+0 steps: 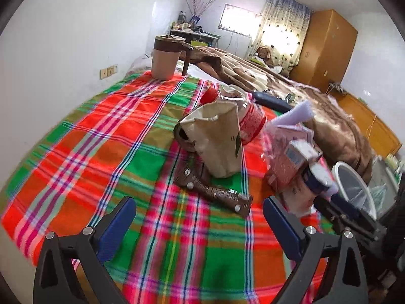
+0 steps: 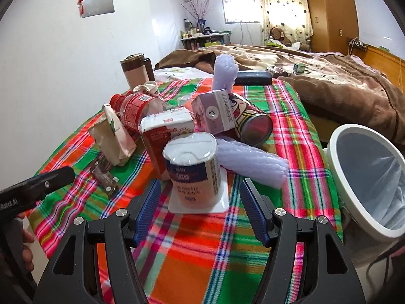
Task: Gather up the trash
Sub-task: 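Reach the right gripper to the white milk cup while the left gripper reaches the paper bag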
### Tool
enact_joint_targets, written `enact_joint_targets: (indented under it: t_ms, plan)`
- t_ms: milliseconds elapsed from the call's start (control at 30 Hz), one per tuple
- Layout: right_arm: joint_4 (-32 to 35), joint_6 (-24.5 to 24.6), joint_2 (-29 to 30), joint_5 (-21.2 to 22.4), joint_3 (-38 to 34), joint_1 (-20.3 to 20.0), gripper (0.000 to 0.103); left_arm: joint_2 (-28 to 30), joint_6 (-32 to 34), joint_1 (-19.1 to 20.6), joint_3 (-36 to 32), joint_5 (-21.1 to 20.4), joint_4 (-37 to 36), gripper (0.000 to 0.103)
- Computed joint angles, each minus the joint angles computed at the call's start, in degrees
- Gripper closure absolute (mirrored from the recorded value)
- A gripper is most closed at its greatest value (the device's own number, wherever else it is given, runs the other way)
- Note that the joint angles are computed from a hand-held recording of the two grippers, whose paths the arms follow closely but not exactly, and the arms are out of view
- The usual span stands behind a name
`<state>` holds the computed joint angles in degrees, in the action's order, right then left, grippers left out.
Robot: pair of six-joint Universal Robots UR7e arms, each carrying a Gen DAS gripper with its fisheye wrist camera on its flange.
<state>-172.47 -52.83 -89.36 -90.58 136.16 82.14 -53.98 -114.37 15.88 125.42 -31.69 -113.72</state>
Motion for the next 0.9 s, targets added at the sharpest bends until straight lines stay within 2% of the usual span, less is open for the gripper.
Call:
enact_joint_targets:
  t_ms: [267,433,567,700,800,900]
  plan:
    - [-1.21,2.35,2.3,-3.31,-1.06,1.39,0.037,-0.29,7.55,4.03,0.19,2.74,-7.98,0.002]
    - [-2.56,2.42,2.75,-3.79,-1.01,1.58,0.055,0.09,10.94,6.06,-0.52,4.26,-11.73,0.002]
    - [-1.6,3.04,2.99,-3.38,-1.57,1.57,0.055,0.81,14.56,8.04,-1.47,4.79,-14.53,0.002]
    - [-0.69,3.14,2.96,-2.41,-1.86,1.31,0.055,0.93,15.68,10.01,-1.67,4.42,-17.11,0.006]
    - [-0.5,2.96,2.77,-1.92,-1.82,1.07,0.056,1.12,15.09,10.88,-2.33,4.76,-16.12,0.008]
    - [-0.42,2.56,2.66,-1.65,-1.78,0.87,0.056,1.65,17.04,11.68,-2.66,4.52,-18.36,0.016]
